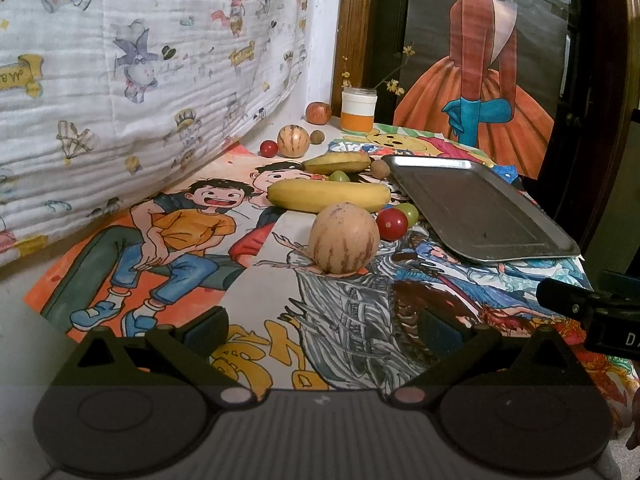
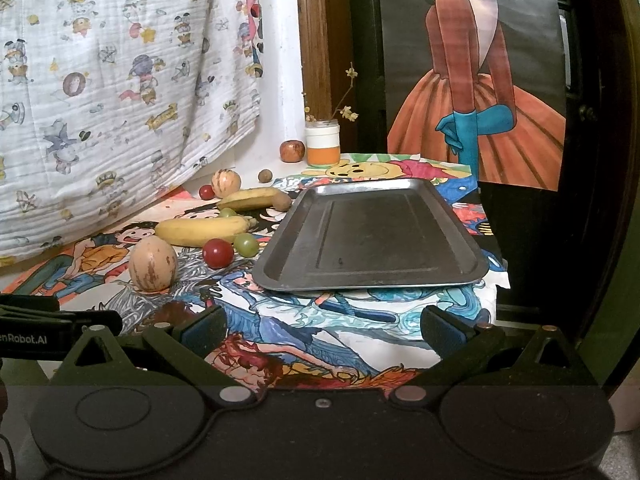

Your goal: Organize fruits

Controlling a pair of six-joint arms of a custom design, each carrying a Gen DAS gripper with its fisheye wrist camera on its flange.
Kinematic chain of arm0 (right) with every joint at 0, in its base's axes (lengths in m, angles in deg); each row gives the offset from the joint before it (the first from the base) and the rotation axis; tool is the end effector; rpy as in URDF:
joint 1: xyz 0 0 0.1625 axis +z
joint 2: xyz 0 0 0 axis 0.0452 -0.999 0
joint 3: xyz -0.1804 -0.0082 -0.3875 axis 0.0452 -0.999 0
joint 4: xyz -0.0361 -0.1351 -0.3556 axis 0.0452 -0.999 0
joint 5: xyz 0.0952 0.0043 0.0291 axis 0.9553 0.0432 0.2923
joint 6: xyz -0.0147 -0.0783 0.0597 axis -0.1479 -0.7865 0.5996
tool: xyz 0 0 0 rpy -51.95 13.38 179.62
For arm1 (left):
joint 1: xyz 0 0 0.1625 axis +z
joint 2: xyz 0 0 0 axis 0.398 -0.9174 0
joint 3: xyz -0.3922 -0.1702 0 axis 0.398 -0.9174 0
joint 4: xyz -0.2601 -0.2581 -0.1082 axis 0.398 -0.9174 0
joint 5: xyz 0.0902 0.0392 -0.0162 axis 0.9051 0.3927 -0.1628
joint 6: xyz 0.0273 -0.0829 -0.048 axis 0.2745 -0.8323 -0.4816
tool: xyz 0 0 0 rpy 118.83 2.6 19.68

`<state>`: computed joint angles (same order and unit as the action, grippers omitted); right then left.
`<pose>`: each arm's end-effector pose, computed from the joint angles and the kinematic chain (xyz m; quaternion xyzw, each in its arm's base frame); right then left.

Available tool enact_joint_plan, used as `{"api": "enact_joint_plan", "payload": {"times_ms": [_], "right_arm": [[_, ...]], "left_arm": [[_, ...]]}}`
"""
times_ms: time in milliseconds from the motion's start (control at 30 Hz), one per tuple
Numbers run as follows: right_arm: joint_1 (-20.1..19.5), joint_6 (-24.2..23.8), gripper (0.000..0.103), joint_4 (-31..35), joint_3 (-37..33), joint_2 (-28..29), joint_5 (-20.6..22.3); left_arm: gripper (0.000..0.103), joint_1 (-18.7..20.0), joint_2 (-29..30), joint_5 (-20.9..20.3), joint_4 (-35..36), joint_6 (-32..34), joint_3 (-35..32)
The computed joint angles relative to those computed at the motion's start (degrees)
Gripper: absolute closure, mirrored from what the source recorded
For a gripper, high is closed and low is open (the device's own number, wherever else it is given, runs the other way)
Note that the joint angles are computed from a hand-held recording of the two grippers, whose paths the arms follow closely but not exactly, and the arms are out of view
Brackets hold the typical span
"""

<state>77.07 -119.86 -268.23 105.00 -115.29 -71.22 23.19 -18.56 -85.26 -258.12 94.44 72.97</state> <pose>0.0105 -0.4953 0.2338 0.0448 -0.7532 0.5441 0.3670 -0.3052 -0.5983 -0.0568 0.3536 0.8499 -0.3376 0.1965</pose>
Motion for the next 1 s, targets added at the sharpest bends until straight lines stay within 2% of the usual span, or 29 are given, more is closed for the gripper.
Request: {"api": "enact_joint_plan", "payload": {"times_ms": [1000], "right_arm": [[0.19,0.16,0.0,0.09,-0.04,0.15,-0.19]], "left_arm": [[0.0,-0.01,-0.09,0.28,0.5,-0.79,-0.01]]}}
